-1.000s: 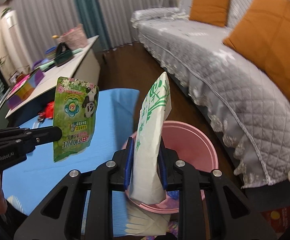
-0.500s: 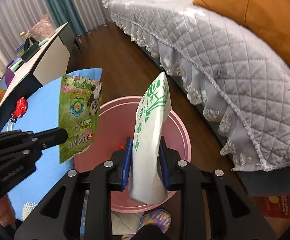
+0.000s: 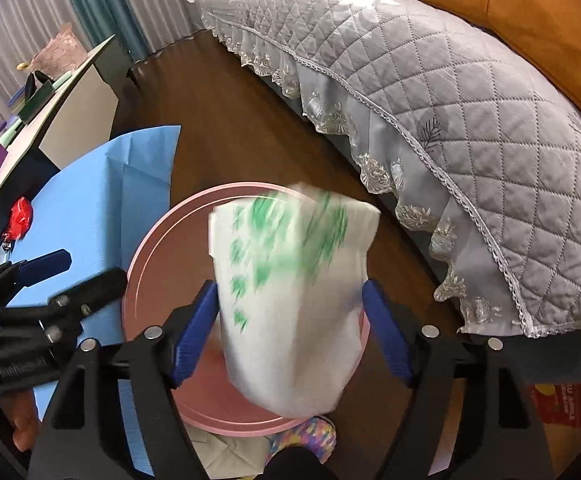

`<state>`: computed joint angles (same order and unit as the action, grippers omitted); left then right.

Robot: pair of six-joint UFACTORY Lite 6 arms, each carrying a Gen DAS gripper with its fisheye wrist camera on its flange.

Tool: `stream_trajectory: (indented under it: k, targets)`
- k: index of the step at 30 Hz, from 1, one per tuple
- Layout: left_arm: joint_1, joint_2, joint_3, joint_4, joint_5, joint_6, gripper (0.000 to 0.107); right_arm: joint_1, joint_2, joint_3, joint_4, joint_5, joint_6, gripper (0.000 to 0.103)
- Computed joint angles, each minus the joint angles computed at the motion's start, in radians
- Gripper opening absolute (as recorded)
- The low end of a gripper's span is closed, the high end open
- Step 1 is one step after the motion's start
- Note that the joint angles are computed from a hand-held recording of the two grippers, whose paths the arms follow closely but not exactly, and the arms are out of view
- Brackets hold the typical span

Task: Collect trash
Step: 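Open both tools to drop the packet and white bag into the bin, then move both tools back over the table toward the bubble wrap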

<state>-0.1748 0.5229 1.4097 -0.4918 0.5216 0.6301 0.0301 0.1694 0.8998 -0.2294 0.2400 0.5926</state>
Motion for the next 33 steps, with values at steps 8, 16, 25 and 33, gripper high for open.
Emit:
stream_trajectory:
  k: [8, 16, 25, 33]
  targets:
    - [0.069, -0.038, -0.024, 0.001, 0.029, 0.020, 0.090, 0.078, -0.023, 0.016, -0.191, 0.023, 0.177, 0.083]
    - [0.157, -0.153, -0.086, -0.016, 0.057, 0.065, 0.090, 0.104, -0.107, -0.030, -0.289, 0.048, 0.316, 0.088]
    - [0.369, -0.323, -0.193, -0.079, 0.113, 0.244, 0.090, 0.212, -0.202, -0.031, -0.379, 0.130, 0.435, 0.088]
    - [0.704, -0.341, -0.142, -0.134, 0.230, 0.461, 0.090, 0.444, -0.269, 0.047, -0.614, 0.246, 0.735, 0.090]
